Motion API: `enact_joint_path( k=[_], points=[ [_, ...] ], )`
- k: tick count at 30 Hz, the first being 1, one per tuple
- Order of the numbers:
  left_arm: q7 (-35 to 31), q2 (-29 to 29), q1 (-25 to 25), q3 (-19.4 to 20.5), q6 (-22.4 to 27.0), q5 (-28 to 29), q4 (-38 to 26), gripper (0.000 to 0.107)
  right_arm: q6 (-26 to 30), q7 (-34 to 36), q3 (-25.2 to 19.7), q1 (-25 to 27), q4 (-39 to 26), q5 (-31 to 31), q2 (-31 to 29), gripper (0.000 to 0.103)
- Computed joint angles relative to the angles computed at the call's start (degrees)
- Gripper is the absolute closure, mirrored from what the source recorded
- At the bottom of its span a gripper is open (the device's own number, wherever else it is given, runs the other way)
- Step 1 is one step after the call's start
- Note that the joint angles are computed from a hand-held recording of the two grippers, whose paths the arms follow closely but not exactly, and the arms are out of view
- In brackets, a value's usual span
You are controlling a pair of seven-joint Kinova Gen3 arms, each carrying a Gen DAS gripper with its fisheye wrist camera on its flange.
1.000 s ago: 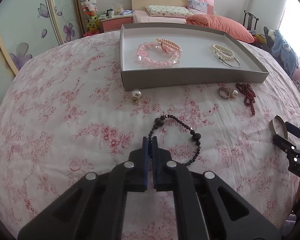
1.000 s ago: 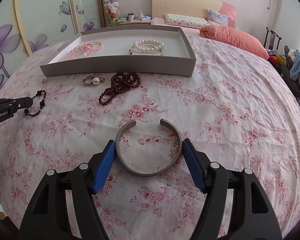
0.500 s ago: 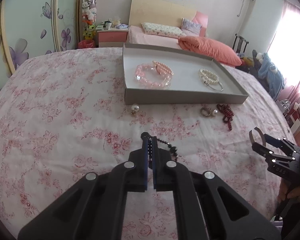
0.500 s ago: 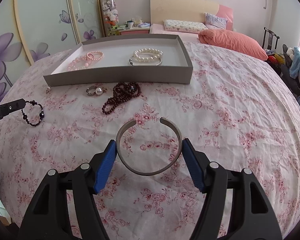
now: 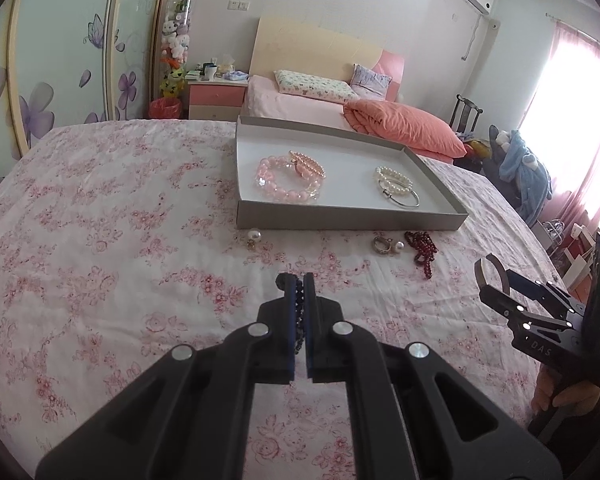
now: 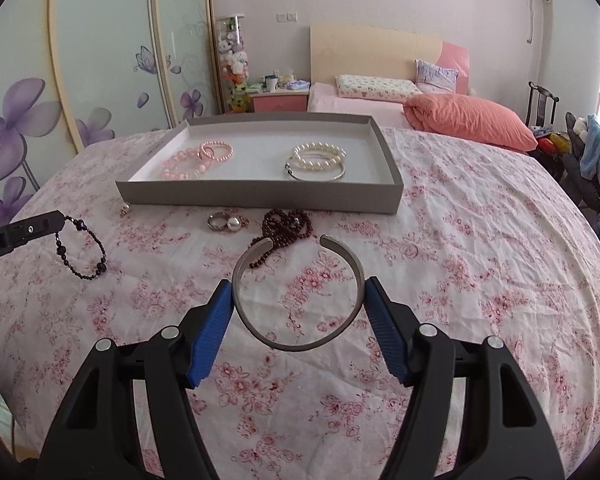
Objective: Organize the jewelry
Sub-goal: 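Carry the cuff with the right tool while the left carries the black bracelet over the tray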
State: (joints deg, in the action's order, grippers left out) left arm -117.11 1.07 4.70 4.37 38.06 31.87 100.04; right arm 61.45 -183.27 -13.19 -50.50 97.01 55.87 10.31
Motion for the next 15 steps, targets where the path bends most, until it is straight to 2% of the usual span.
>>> enact_joint_path(
  k=[9, 15],
  points=[
    [1.8, -2.43, 1.71, 0.34, -4.24, -2.61, 2.17, 0.103, 2.02, -3.82, -0.28, -1.62, 0.25, 5.35, 0.08, 0.036],
    [9.43, -4.27, 3.93, 1.79, -10.02, -11.01, 3.63, 0.103, 4.04, -6.97, -0.64, -2.67, 0.87, 9.31, 0.12, 0.036]
  ],
)
